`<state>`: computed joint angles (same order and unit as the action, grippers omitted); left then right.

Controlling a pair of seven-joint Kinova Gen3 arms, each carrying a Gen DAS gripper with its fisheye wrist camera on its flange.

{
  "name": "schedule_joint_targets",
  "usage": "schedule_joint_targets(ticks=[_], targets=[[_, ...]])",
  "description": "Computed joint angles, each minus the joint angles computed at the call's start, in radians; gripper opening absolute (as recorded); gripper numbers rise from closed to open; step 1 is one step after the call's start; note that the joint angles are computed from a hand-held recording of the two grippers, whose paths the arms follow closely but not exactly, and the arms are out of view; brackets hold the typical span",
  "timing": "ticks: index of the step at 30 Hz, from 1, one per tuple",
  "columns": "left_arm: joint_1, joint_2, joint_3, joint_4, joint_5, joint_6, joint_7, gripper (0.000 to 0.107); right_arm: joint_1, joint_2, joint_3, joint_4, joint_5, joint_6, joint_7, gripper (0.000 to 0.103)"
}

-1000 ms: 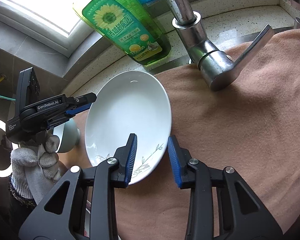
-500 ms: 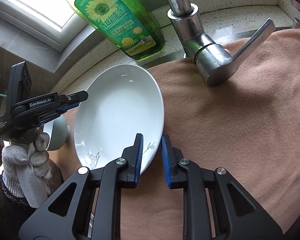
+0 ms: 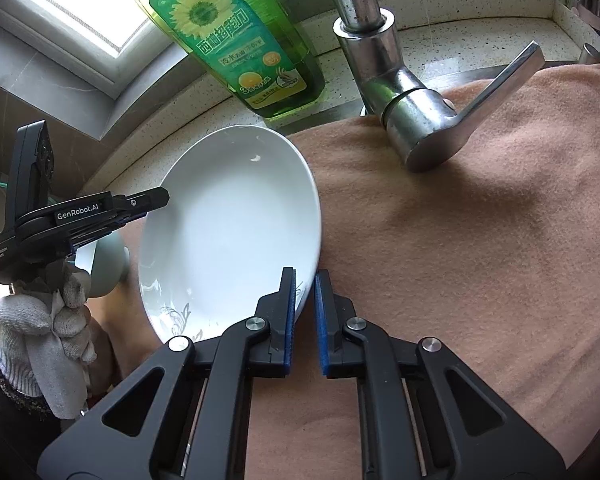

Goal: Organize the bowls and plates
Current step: 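Lift the white plate and carry it over the flower-plate stack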

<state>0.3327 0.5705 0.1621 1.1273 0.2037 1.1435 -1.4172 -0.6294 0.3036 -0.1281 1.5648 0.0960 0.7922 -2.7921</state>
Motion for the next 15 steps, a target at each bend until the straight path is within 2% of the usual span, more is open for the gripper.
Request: schedule_joint_targets(ticks=[15], targets=[[-0.012, -0.059, 0.015, 0.095, 0.041, -0.033, -0.007, 0.012, -0.017, -0.058, -0.014, 0.038, 0.029, 0.021, -0.055, 0.009]])
